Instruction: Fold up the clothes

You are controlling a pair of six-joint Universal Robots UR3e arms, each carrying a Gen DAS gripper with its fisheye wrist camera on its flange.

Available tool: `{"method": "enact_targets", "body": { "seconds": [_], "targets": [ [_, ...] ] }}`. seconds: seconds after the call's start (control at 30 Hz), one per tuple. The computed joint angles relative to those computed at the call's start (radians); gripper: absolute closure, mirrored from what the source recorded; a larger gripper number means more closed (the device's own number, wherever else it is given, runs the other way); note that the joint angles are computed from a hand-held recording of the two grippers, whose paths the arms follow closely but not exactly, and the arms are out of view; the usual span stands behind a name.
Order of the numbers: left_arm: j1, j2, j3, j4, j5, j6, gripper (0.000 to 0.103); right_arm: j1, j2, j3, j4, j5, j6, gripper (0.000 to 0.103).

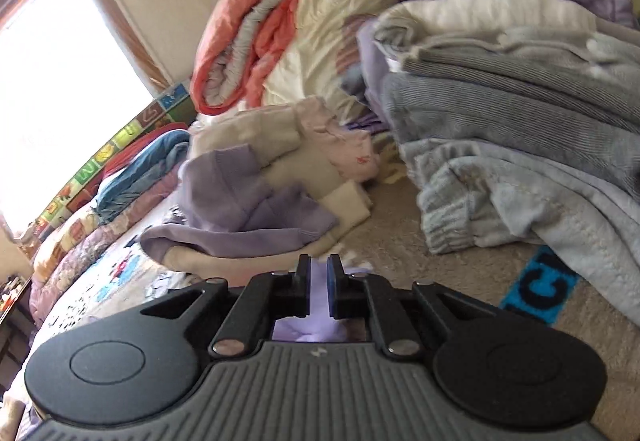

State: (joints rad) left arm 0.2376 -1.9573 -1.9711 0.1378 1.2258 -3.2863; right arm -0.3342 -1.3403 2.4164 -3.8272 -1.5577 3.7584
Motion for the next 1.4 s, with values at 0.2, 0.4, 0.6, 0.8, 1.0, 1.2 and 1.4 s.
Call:
{"method": "enact_targets", "body": {
  "seconds": [0.2, 0.4, 0.6, 0.8, 1.0, 1.2, 1.4],
  "targets": [
    [-0.061, 0.045, -0.095, 0.231, 0.108, 0.057, 0.001, 0.323, -0.012, -0.116, 0.058, 0.056, -0.147, 0.091],
    [-0.106, 0.096, -0.221, 0.373, 0.005, 0.194, 0.003, 0.578, 0.130, -0.267, 0.197, 0.004, -0.281, 0.093],
    [-0.162, 0.100, -0.262, 0.309, 0.014, 0.307, 0.016, 0.641, 0.105, -0.160, 0.169, -0.151, -0.236, 0.091],
    [-0.159, 0.135, -0.328, 0.290, -0.001, 0.369, 0.016, 0.676, 0.083, -0.144, 0.228, -0.223, -0.275, 0.084],
    [-0.156, 0.161, -0.390, 0.327, 0.011, 0.392, 0.016, 0.756, 0.146, -0.158, 0.071, -0.312, -0.347, 0.085],
    [-0.205, 0.148, -0.401, 0.293, 0.068, 0.421, 0.016, 0.832, 0.175, -0.298, 0.361, -0.339, -0.438, 0.088],
    [-0.191, 0.179, -0.426, 0.285, 0.050, 0.416, 0.016, 0.875, 0.151, -0.260, 0.277, -0.367, -0.430, 0.083]
  ]
}}
